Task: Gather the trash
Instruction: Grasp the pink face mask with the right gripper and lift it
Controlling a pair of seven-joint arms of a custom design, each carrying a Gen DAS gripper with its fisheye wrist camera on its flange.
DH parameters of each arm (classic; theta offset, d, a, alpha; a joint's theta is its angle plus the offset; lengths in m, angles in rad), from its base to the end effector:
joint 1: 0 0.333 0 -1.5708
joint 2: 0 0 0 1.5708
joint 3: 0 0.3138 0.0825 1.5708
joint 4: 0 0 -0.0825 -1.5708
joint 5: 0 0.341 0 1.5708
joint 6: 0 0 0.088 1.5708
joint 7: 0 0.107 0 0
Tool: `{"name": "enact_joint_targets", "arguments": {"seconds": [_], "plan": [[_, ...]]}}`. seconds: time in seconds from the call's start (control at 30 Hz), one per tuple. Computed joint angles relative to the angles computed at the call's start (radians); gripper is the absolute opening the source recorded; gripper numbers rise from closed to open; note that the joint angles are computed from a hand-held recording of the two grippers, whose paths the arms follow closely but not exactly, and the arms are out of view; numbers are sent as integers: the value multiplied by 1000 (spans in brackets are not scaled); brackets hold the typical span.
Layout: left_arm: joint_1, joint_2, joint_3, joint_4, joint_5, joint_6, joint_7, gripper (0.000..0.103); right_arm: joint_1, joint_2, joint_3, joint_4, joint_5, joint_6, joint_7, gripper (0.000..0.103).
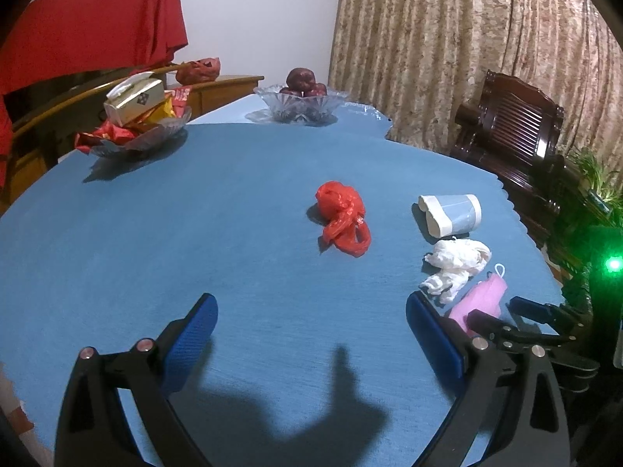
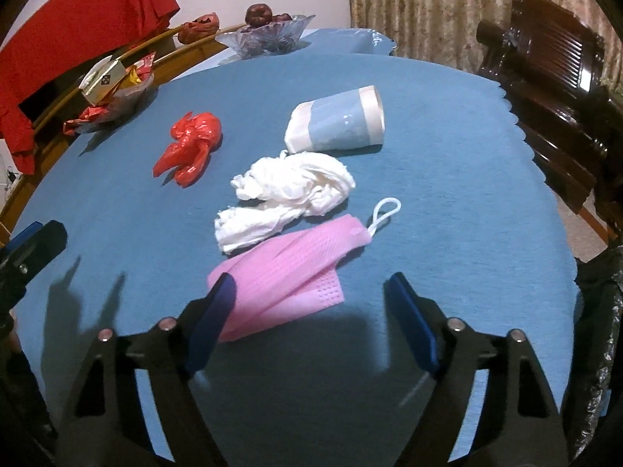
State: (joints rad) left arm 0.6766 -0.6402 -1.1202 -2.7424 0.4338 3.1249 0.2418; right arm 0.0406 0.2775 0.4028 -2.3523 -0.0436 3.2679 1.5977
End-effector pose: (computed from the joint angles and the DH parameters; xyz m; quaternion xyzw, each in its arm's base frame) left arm 0.3459 -0.2103 0.3886 -0.7385 0.5251 -0.2812 0.3159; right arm 0.4880 0.2283 0.3336 -0.7903 0.5177 -0.1321 0.2998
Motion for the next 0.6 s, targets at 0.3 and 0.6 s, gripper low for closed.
{"name": "enact_joint_targets", "arguments": {"seconds": [0.3, 0.6], "plan": [[13, 20, -17, 27, 12, -11, 3, 95, -453, 98, 473, 7, -36, -43, -77, 21], [37, 46, -50, 67, 25, -19, 1, 95, -613, 104, 620, -20, -44, -44, -90, 3]]}}
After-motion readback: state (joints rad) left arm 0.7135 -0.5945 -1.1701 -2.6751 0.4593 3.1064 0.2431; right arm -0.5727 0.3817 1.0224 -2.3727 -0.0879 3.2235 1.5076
